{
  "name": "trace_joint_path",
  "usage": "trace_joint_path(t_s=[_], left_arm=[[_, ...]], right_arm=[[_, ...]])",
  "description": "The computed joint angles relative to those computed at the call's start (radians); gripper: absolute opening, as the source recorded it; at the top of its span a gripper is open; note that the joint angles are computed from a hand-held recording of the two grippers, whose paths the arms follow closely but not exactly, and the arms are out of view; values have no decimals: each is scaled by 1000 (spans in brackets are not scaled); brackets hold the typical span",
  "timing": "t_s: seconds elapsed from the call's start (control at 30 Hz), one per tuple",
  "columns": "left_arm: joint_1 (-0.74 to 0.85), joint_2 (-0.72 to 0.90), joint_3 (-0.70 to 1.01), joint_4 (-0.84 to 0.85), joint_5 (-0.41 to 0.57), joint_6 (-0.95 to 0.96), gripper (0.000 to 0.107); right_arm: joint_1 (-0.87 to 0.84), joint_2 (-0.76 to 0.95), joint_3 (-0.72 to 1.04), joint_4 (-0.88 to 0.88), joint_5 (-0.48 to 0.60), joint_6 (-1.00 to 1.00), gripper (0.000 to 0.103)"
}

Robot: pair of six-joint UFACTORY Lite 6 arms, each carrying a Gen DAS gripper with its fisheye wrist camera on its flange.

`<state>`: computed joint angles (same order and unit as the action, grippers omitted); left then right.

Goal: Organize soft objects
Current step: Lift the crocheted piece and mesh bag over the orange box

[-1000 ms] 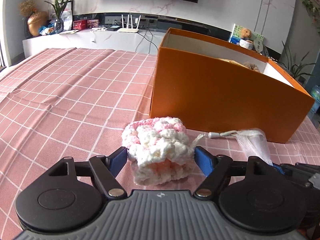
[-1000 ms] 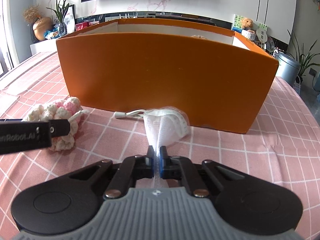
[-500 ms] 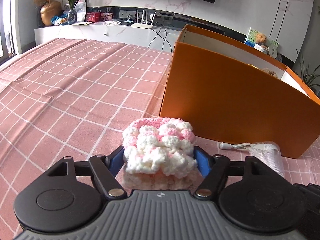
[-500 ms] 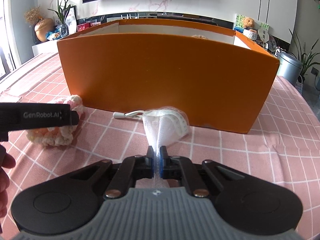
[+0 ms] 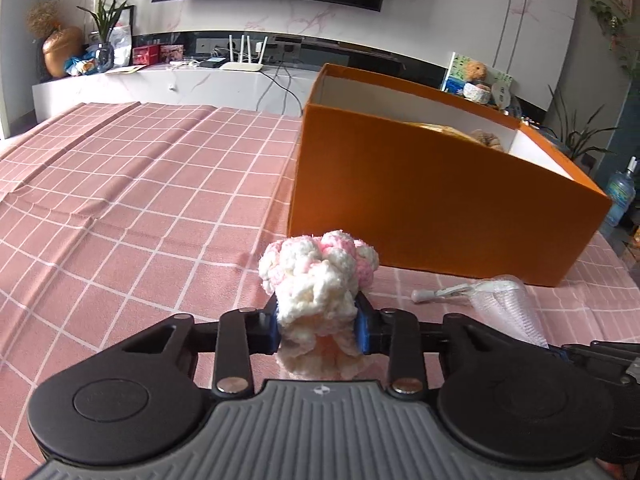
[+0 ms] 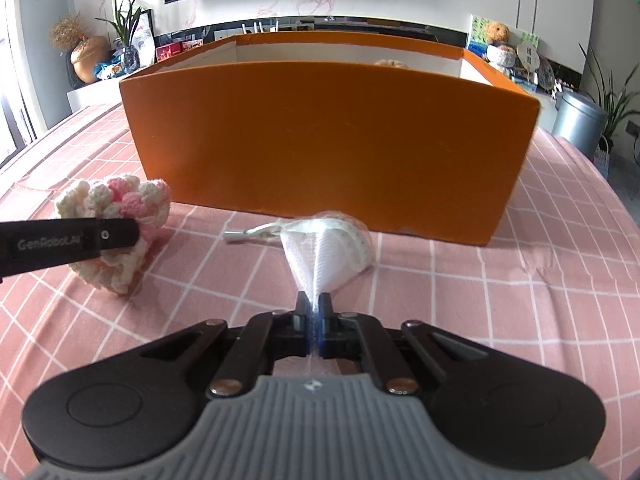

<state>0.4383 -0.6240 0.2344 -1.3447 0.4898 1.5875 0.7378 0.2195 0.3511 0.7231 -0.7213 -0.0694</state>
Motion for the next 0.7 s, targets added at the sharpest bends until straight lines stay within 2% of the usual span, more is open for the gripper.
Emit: trace_joint_path(t_s=[0.17,0.37,0.5,0.7], left_arm=[[37,-123,-21,169,98,-148,36],[117,-286,-5,315,270,-285,36],[157,-345,34,348,361,-329,36],[140,-349,121,363,423,-382,36]], right_arm=[[35,-118,-68,64,15,-41,0],[93,-381,-176,238,65,-191,0],[156,-626,-243,489,87,-437,0],[167,-988,-283,863,99,-904,0]])
